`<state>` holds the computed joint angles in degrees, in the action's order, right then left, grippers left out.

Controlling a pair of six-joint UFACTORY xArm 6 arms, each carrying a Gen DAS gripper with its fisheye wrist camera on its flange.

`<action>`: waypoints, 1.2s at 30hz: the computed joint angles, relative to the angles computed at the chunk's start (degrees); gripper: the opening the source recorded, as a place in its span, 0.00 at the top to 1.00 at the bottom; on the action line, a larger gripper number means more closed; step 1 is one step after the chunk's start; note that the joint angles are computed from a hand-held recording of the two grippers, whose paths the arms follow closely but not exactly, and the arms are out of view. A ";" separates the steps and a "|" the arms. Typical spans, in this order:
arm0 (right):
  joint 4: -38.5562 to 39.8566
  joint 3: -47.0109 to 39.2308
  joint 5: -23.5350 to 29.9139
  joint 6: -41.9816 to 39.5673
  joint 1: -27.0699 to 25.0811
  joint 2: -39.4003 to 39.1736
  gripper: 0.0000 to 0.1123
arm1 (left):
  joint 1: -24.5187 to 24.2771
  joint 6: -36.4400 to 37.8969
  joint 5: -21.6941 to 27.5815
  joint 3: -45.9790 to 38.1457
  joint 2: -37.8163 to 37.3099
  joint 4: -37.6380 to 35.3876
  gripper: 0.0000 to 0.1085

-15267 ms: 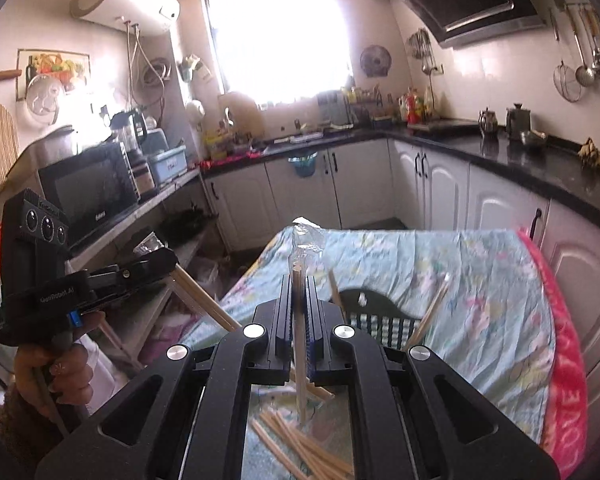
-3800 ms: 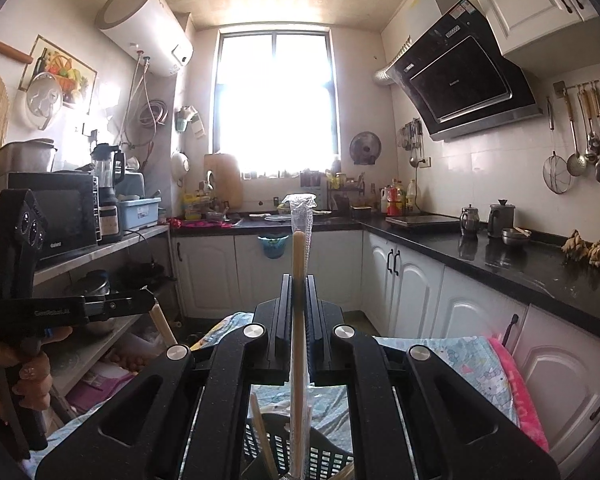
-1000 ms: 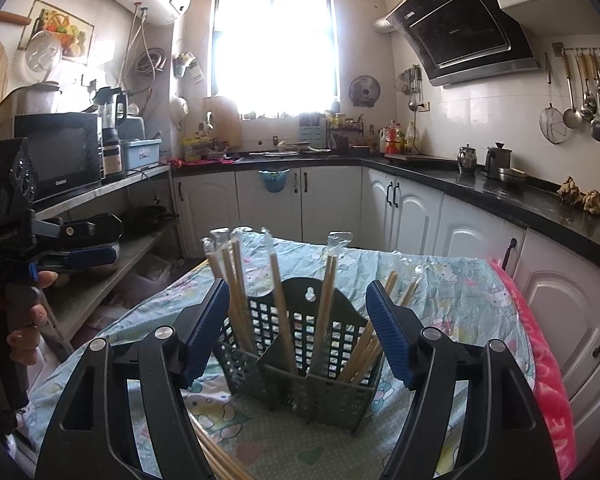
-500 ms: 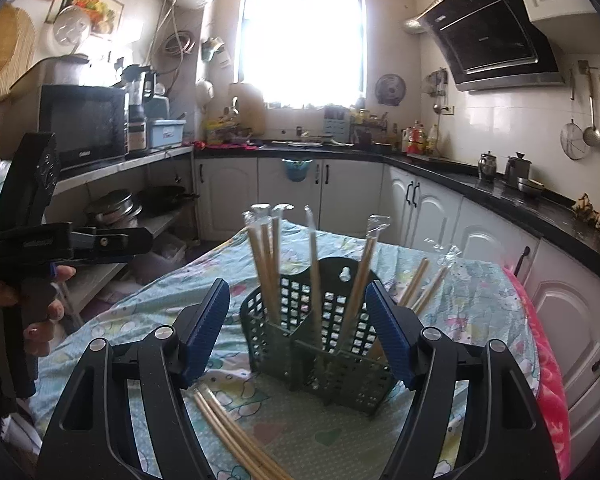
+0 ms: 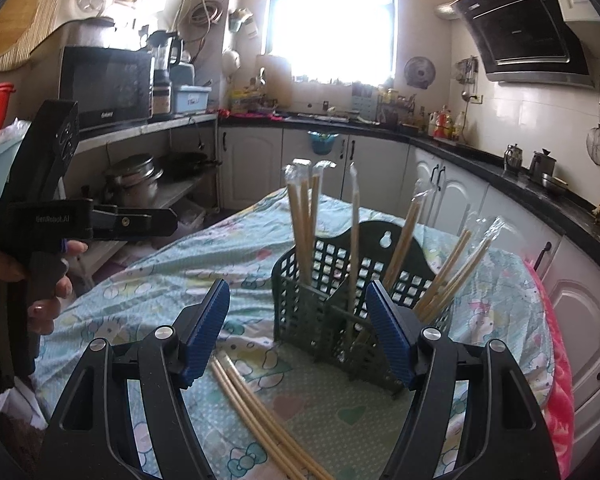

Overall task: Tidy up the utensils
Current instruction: 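Withdraw both open grippers from the caddy toward the remaining chopsticks on the cloth, then close the left gripper on a chopstick while the right gripper grasps another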

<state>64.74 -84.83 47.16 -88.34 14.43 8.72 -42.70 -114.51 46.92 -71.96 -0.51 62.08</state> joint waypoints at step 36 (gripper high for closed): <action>-27.97 -3.09 2.85 9.38 3.87 8.70 0.62 | 4.40 4.67 -18.55 7.20 5.46 -17.53 0.65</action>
<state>36.77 -87.92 50.01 -78.96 18.30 17.42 -38.30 -109.84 28.37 -64.76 4.95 44.55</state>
